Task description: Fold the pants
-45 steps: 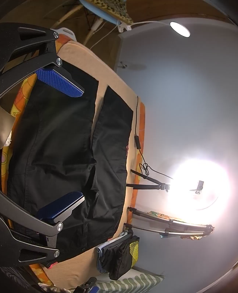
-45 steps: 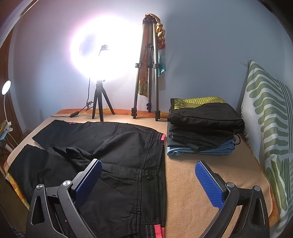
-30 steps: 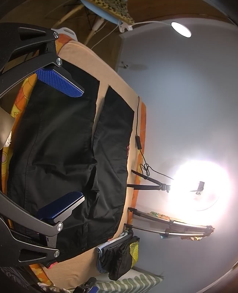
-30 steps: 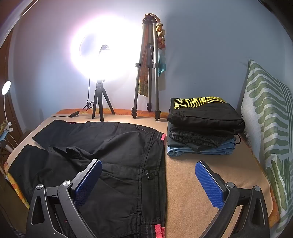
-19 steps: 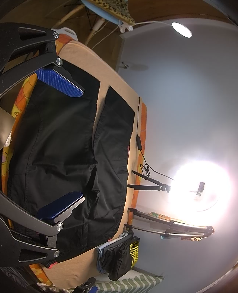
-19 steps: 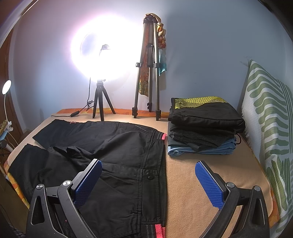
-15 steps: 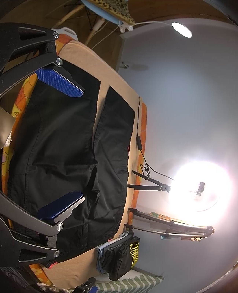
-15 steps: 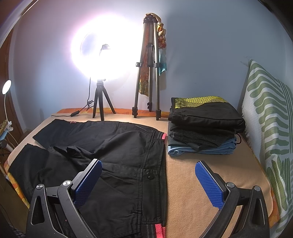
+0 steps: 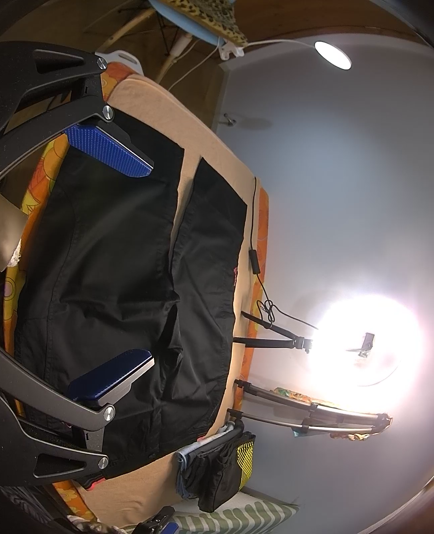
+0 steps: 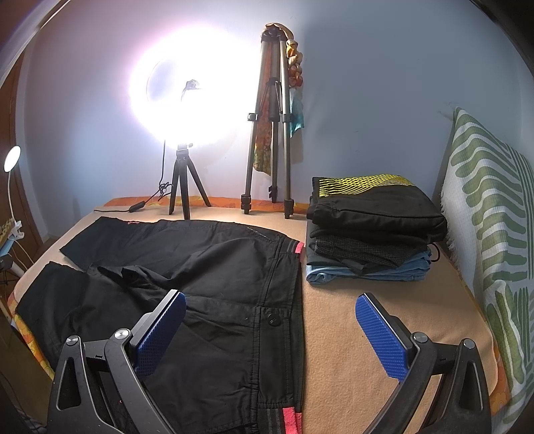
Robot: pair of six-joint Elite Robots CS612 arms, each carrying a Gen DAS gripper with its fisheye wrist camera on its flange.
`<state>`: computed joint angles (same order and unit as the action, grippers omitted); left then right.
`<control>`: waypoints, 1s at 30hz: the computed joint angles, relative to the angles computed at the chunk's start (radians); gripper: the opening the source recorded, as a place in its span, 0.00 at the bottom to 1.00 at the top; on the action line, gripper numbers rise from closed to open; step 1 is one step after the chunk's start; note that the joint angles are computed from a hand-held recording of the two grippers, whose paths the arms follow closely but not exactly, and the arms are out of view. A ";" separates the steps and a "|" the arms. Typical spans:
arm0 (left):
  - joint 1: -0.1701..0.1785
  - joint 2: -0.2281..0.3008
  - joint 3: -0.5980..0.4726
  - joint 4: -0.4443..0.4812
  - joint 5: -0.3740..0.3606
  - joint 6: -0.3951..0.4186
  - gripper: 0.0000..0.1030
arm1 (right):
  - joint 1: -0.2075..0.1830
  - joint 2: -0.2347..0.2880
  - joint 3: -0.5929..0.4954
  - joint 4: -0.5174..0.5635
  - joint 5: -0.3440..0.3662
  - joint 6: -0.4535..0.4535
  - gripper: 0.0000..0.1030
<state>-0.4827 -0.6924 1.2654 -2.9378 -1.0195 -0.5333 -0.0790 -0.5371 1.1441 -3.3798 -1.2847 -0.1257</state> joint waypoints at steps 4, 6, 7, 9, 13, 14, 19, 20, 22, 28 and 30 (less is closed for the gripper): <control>0.001 0.001 -0.001 0.001 -0.001 0.000 1.00 | 0.002 -0.001 0.008 -0.006 -0.001 -0.002 1.00; 0.001 0.000 0.002 0.001 0.001 -0.002 1.00 | 0.001 -0.002 0.010 -0.006 0.000 -0.004 1.00; 0.001 0.000 0.003 0.001 0.001 -0.003 1.00 | 0.001 -0.004 0.014 -0.008 0.001 -0.004 1.00; 0.002 -0.001 0.005 0.004 0.003 -0.006 1.00 | 0.002 -0.001 0.009 -0.006 0.000 -0.004 1.00; 0.002 -0.003 0.011 0.010 0.017 -0.011 1.00 | 0.000 -0.001 0.010 0.001 0.011 -0.004 1.00; 0.003 -0.003 0.007 0.019 0.019 -0.016 1.00 | -0.001 -0.001 0.007 0.007 0.016 -0.004 1.00; 0.017 -0.011 0.023 0.031 -0.016 -0.037 1.00 | -0.011 -0.003 0.013 0.024 0.082 -0.024 1.00; 0.019 -0.012 0.028 0.030 -0.019 -0.041 1.00 | -0.013 -0.004 0.015 0.028 0.096 -0.032 1.00; 0.024 -0.014 0.037 0.027 -0.022 -0.048 1.00 | -0.019 -0.006 0.018 0.050 0.145 -0.052 1.00; 0.037 -0.021 0.070 0.002 -0.023 -0.059 1.00 | -0.028 -0.010 0.028 0.160 0.265 -0.170 0.98; 0.041 -0.023 0.076 0.015 -0.018 -0.063 0.98 | -0.025 -0.015 0.045 0.190 0.274 -0.248 0.98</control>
